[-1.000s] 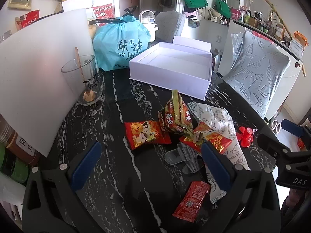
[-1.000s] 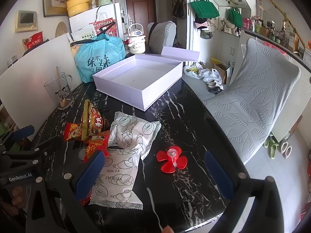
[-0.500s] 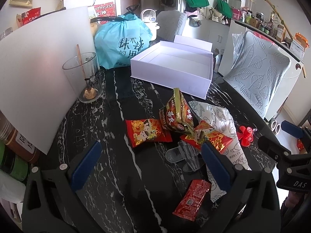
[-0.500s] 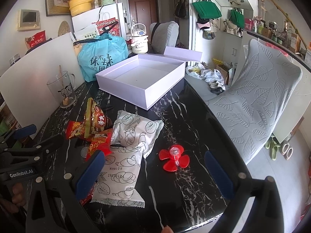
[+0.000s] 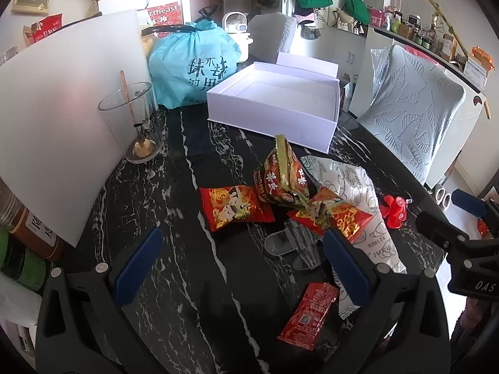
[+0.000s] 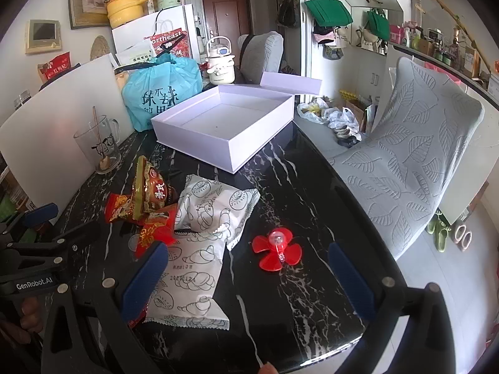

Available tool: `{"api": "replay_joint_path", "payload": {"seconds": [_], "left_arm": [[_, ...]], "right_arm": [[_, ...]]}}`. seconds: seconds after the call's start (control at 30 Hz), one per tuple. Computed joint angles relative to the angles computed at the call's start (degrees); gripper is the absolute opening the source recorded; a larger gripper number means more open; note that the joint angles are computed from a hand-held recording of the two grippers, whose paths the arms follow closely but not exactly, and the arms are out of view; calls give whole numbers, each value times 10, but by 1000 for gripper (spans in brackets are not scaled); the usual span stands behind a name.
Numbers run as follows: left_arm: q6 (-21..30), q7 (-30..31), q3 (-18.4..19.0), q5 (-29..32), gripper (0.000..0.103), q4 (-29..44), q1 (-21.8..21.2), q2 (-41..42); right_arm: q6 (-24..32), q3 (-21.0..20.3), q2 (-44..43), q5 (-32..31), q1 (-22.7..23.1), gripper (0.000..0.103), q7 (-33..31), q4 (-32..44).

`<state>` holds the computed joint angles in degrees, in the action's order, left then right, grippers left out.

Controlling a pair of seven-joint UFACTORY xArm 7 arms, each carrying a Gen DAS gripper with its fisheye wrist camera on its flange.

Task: Organize objects
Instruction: 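Move both grippers toward the snacks on the table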

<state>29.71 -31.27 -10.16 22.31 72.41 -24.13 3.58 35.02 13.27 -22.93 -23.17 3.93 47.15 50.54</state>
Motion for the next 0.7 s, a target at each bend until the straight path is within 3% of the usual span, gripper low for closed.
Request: {"api": "replay_joint_path", "payload": {"seconds": [0.7], "left_arm": [[13,10,-6,-6,103,-3,-3,-10]], "right_arm": [[-7,-1,-10,11,7,103,-14,-12]]}}
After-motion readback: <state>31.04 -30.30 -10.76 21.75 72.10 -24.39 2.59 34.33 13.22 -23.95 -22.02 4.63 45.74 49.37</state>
